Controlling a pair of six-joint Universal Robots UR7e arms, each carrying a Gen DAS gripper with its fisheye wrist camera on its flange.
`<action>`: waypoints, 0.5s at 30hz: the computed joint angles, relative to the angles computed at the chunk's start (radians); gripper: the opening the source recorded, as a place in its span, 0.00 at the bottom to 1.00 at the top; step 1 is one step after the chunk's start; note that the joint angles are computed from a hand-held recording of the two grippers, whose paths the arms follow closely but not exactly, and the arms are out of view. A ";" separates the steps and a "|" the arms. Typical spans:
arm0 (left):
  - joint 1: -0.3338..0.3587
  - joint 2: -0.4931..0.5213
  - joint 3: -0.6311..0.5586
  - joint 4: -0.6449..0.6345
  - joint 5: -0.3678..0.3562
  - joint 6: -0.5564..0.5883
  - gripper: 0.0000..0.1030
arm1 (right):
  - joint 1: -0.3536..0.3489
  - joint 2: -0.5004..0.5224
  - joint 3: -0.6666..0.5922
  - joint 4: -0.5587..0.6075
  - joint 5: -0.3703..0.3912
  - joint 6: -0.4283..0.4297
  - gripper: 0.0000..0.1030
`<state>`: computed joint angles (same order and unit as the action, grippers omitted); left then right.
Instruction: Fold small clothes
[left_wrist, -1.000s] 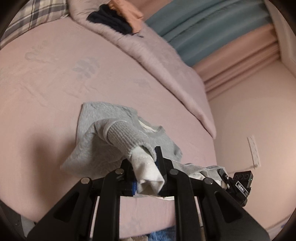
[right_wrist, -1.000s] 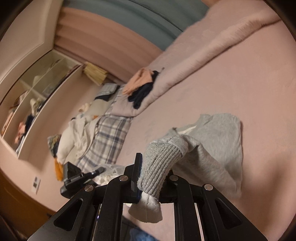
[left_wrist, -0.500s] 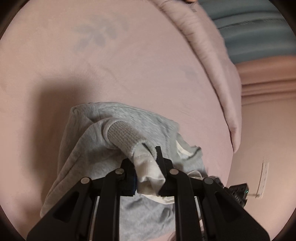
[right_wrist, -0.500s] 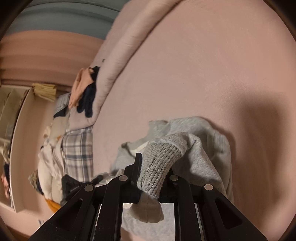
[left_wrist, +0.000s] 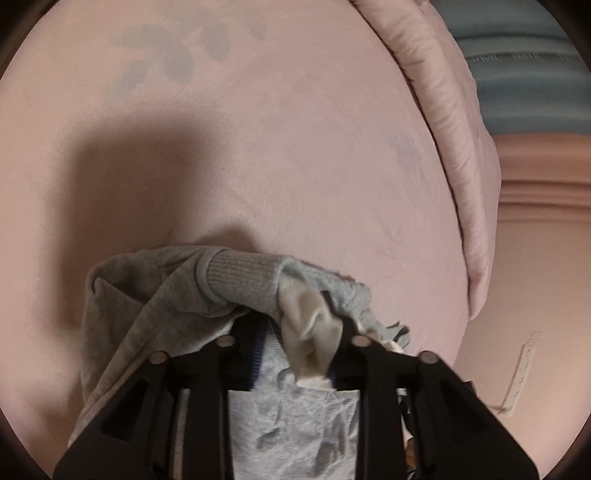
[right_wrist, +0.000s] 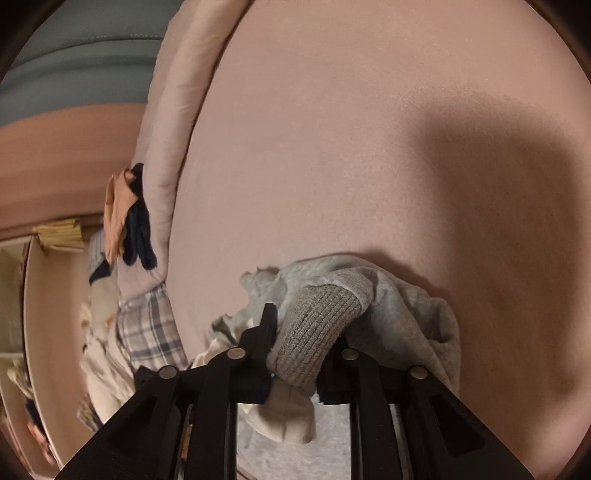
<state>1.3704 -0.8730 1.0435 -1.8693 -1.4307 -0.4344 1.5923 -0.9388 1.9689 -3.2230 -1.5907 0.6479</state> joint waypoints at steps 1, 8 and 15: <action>0.004 -0.002 -0.002 -0.005 -0.017 -0.005 0.34 | -0.001 0.000 0.000 -0.004 0.006 0.012 0.29; -0.002 -0.093 0.089 -0.147 -0.032 0.080 0.58 | -0.028 -0.016 0.092 -0.260 0.096 0.101 0.64; -0.023 -0.263 0.278 -0.215 0.034 0.263 0.58 | 0.096 -0.076 0.154 -0.272 -0.196 -0.152 0.64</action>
<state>1.3477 -1.1357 1.3216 -2.0842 -1.3968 -0.1710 1.6879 -1.0147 2.1227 -3.4953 -1.7863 0.4962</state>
